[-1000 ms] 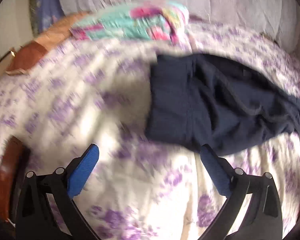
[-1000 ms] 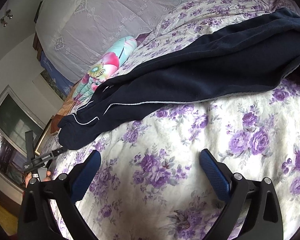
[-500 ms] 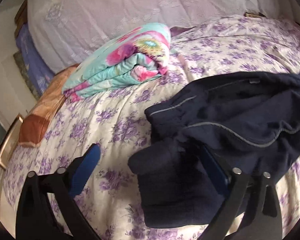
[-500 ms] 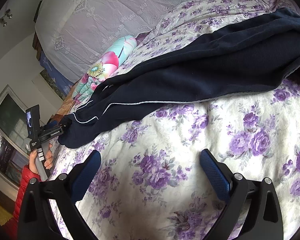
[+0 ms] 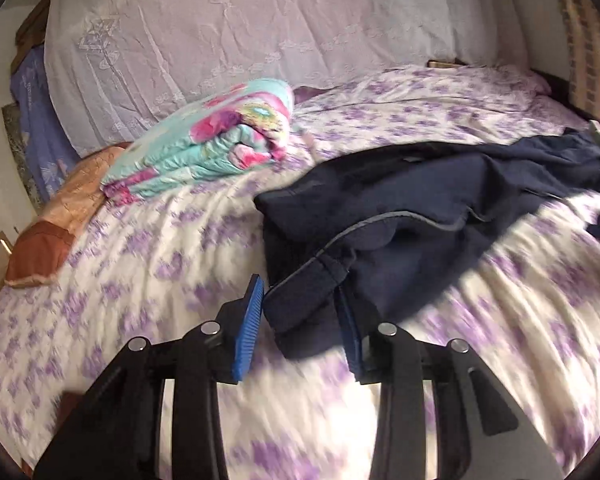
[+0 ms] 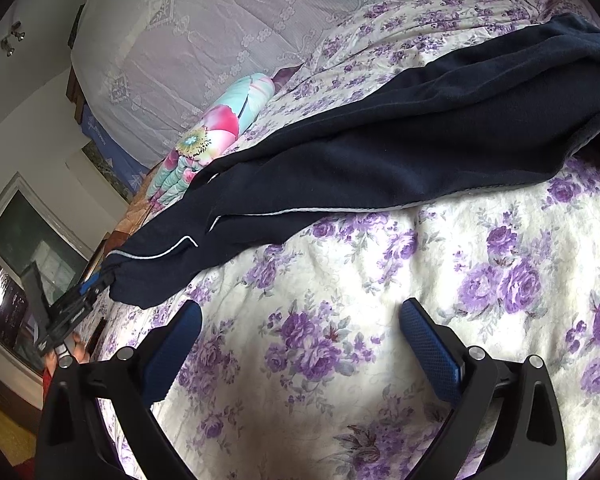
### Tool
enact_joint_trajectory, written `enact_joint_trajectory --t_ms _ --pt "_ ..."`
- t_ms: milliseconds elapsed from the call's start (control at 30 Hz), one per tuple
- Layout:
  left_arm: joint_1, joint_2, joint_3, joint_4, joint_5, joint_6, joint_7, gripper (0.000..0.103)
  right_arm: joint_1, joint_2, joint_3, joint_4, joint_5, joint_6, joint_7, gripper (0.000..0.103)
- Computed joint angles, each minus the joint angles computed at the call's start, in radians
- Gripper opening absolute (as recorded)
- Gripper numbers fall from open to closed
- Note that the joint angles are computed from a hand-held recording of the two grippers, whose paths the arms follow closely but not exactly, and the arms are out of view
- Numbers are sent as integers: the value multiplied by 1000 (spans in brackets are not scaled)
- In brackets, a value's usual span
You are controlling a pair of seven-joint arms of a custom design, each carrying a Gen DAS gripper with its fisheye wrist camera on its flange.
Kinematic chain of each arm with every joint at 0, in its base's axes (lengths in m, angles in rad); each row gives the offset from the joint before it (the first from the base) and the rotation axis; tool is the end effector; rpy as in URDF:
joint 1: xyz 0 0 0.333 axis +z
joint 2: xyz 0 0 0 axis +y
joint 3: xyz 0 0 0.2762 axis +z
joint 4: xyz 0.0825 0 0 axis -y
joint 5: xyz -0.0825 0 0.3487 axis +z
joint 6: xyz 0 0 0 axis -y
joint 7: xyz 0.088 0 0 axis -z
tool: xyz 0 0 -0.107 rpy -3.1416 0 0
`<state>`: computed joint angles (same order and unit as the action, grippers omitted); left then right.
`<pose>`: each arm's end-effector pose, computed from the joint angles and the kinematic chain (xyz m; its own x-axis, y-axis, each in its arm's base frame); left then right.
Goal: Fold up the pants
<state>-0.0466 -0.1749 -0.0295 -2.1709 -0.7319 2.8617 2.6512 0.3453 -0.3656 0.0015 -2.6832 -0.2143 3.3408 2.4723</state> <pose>0.5188 -0.0035 0.5356 -0.4206 -0.8867 -0.1920 -0.4722 0.3946 -0.7882 0.3926 0.1662 0.4617 -0.0268 -0.8284 -0.5594 -0.6178 0.4537 -0.6422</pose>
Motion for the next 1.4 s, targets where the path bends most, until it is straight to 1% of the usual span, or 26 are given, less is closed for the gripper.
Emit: enact_joint_trajectory --t_ms 67,100,133,167,233,267,300,333,367,400,433,500,567,633,667,767,800,833,900,967,1000,1067,1167,1267,1333,1400 --pt "16 -74 6 -90 -25 -57 15 23 -5 -1 6 -1 1 0 0 100" --pt "15 -103 36 -124 -11 -147 -12 15 -8 -2 9 -1 2 -2 -1 100" --pt "25 -116 50 -144 -8 -212 -34 15 -16 -4 18 -2 3 -5 -1 100" --pt "38 -126 55 -169 -4 -246 -61 15 -21 -5 24 -3 4 -7 -1 100" --pt "24 -177 86 -232 -102 -236 -14 16 -29 -8 34 -3 5 -11 -2 100" --pt "31 -185 96 -223 -106 -278 -30 19 -34 -8 41 -1 7 -15 -1 100" --pt "37 -186 109 -196 -118 -339 -59 30 -37 -7 45 1 8 -18 -2 100" --pt "37 -185 119 -174 -147 -379 -70 52 -38 -7 46 2 8 -20 -3 100" --pt "37 -180 125 -143 -185 -412 -93 65 -37 -7 44 2 8 -18 -3 100" --pt "39 -176 120 -122 -212 -423 -117 83 -35 -6 43 2 9 -17 -3 100" --pt "39 -168 118 -92 -245 -443 -149 88 -34 -6 42 1 9 -15 -3 100" --pt "34 -124 120 4 -304 -536 -227 89 -35 -6 43 2 9 -17 -4 100" --pt "43 -68 88 92 -312 -573 -355 92 -35 -6 43 2 10 -17 -4 100" --pt "62 14 31 198 -218 -552 -599 96 -37 -5 46 3 11 -17 -4 100" --pt "78 80 -1 276 -157 -557 -761 96 -37 -6 45 2 10 -17 -5 100" --pt "103 271 -8 472 -162 -644 -1010 95 -31 -5 38 1 10 -10 -5 100" --pt "119 347 -18 552 -167 -694 -1082 86 -29 -5 36 -1 10 -5 -4 100" --pt "136 398 -29 599 -178 -732 -1115 48 -29 -5 36 -3 11 2 -3 100" --pt "189 444 -59 607 -265 -788 -1100 16 -26 -6 32 -8 10 10 -1 100" --pt "232 421 -81 536 -333 -793 -1040 14 -23 -7 28 -9 8 13 -1 100" --pt "250 401 -86 493 -362 -801 -975 13 -24 -7 29 -9 7 13 -1 100" --pt "260 342 -82 395 -382 -791 -882 10 -24 -7 28 -10 6 15 0 100" --pt "238 234 -62 232 -356 -716 -746 1 -24 -7 28 -10 5 15 1 100" --pt "195 105 -49 81 -334 -609 -583 1 -26 -10 29 -12 4 13 1 100" --pt "163 41 -39 9 -326 -550 -553 1 -25 -9 29 -12 4 14 2 100" --pt "143 32 -13 4 -344 -575 -575 4 -27 -10 30 -12 3 12 1 100"
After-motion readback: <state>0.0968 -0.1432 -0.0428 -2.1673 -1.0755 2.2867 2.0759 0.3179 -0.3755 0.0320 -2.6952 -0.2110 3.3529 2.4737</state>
